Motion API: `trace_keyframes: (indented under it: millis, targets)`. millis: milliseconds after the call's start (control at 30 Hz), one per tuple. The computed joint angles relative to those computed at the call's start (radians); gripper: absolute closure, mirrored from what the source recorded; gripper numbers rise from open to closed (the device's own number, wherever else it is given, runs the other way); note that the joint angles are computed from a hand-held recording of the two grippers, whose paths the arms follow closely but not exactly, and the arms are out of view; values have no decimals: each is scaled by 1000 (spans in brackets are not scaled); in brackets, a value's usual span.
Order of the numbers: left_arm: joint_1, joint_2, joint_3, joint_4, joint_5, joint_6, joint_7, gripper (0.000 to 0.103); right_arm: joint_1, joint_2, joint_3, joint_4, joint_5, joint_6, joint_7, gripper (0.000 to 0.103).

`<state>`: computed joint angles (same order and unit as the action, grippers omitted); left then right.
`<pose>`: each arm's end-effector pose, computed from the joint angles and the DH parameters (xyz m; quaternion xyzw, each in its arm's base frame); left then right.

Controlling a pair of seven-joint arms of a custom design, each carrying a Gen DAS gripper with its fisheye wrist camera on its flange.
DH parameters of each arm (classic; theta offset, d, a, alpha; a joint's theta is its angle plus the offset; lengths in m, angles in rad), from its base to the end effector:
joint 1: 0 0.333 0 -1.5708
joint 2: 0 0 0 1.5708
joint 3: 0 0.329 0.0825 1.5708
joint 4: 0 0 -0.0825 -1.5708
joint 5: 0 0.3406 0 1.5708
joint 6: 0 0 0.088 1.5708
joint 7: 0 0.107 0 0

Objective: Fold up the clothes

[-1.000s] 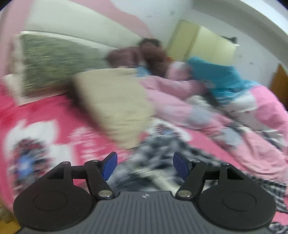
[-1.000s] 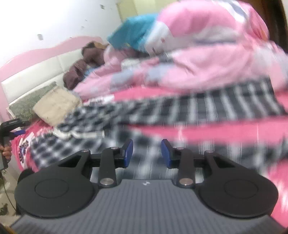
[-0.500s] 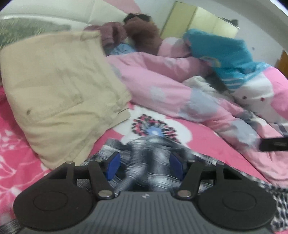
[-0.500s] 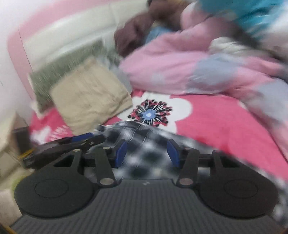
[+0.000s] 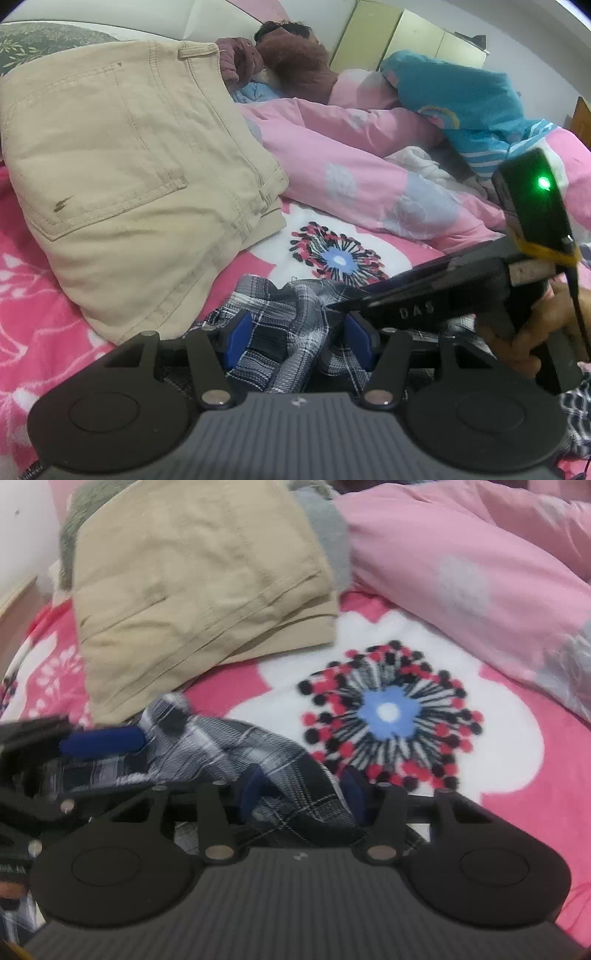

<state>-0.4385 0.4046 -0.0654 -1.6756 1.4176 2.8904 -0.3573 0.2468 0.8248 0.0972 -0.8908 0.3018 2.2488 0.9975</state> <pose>0.5506 -0.3622 0.4575 -0.6648 0.5600 -0.4396 0.2263 0.7396 0.2367 0.4841 -0.8696 0.3834 -0.1009 0.2942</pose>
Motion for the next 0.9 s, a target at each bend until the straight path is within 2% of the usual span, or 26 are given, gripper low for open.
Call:
trace_keyframes:
  millis: [33,67,133,233,333,400,467,500,567,633,667,800,867,900]
  targets:
    - [-9,-2,4,3,7,-23,-7,50,5,-26,1,-46,-3,32,-20,97]
    - [-16,-3,5,6,15,-49,-14,51,9,-51,1,-88,-6,64,-40,100]
    - [-33,-8,9,13,47,-107,-39,51,14,-97,11,-175,3,158,-86,101]
    - [-47,-15,1,20,96,-204,-71,51,20,-101,12,-203,33,273,-62,101]
    - [-23,6,-29,32,21,-222,14,51,45,-62,-13,-189,15,339,-5,101]
    - [-6,27,-42,44,-74,-213,103,51,57,-41,-25,-201,-1,392,32,98]
    - [-16,28,-25,44,-85,-203,106,51,58,-28,-21,-220,1,444,63,94]
    - [-22,26,-18,41,-81,-201,100,51,50,-32,-17,-209,7,423,87,91]
    - [-28,25,-11,38,-84,-199,98,50,24,-52,-5,-210,37,393,142,61]
    - [-32,22,-5,34,-79,-194,89,49,-31,-130,34,-306,93,434,119,46]
    - [-34,20,-4,32,-77,-196,87,49,-57,-175,45,-355,118,451,100,42]
    - [-36,25,-7,38,-98,-209,110,50,-140,-355,49,-560,202,538,21,39]
    - [-38,27,-6,43,-108,-217,121,50,-177,-415,37,-628,253,544,13,39]
    - [-40,28,-6,45,-110,-221,125,50,-172,-430,12,-656,238,545,20,39]
